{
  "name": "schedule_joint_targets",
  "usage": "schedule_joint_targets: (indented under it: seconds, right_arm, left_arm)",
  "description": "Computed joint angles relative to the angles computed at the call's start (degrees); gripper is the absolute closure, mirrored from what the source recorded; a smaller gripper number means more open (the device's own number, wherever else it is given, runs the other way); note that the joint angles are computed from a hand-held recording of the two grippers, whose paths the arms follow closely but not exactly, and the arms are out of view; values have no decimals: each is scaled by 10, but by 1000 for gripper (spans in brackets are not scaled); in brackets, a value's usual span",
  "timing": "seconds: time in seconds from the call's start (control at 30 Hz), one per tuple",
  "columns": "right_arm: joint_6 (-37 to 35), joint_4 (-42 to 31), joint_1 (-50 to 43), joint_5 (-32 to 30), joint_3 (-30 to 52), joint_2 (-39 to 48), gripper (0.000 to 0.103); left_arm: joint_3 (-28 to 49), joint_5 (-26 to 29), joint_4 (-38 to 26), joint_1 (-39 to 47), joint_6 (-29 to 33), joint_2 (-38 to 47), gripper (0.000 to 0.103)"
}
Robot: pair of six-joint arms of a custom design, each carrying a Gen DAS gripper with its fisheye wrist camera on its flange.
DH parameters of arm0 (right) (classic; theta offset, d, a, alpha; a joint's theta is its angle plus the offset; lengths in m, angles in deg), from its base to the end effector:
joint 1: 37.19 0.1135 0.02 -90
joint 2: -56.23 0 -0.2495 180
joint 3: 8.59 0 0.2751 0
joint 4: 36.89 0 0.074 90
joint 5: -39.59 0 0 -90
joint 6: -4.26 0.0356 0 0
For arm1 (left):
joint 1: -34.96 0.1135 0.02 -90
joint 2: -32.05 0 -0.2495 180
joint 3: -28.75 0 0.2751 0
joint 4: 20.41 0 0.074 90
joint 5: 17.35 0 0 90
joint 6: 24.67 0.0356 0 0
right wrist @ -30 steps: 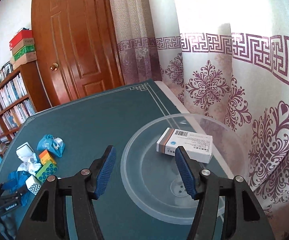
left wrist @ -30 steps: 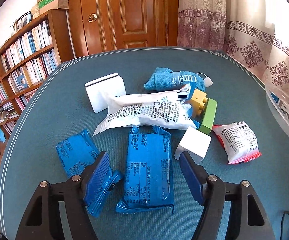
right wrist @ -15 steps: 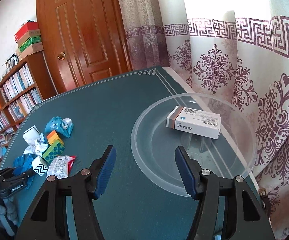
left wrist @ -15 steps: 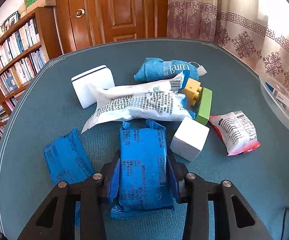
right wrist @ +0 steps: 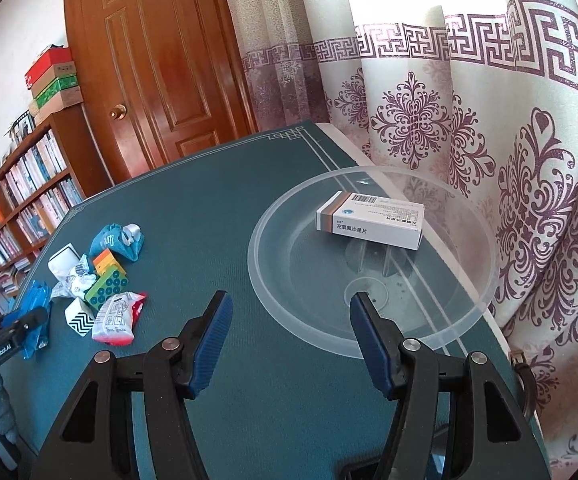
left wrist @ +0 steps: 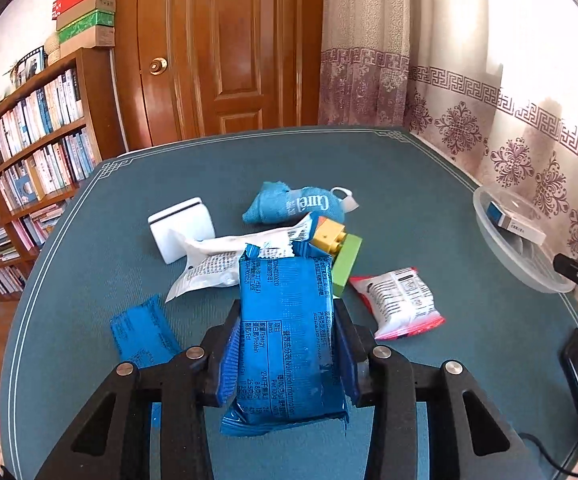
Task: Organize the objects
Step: 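Carry the blue pack with the left gripper into the bowl and release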
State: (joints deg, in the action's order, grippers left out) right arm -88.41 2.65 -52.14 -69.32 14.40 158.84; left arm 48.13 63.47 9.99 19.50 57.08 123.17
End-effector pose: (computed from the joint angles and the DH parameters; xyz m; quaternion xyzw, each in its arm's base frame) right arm 0.2024 -0.0421 0.0171 0.0267 0.8966 0.0834 0.4342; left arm 0.1875 -0.0460 0.0296 0.0242 0.9085 -0.0130 0.4169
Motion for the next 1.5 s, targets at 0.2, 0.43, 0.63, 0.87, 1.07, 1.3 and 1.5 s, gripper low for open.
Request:
schedule_joint_targets:
  seconds: [0.2,0.43,0.63,0.87,1.07,1.3,1.5]
  right_arm:
    - [-30,-4,-54,-33,-7,-2,40]
    - [-64,-20,-119,-71,-7,-12,40]
    - [-73,-25,-158,-97,8,7,40]
    - [-79,-38,-185,-125,19,16,40]
    - [-76,-43,-198,-135,28,19,40]
    - [-78,-51,-205,-137,38,31,40]
    - [-77,-42,-200,-132,36,35,40]
  left_arm:
    - [62,-8,-61,-101,-17,6,60]
    - [176,17,-115,-189,-43,74,60]
    - [276,57,-160,-226,-45,140,60]
    - [398,94,-217,-243,-66,217,60]
    - [469,124,-235,-242,-100,273,60]
    - [456,130,-199,-229,-137,280,32]
    - [412,79,-186,-223,-123,250,31]
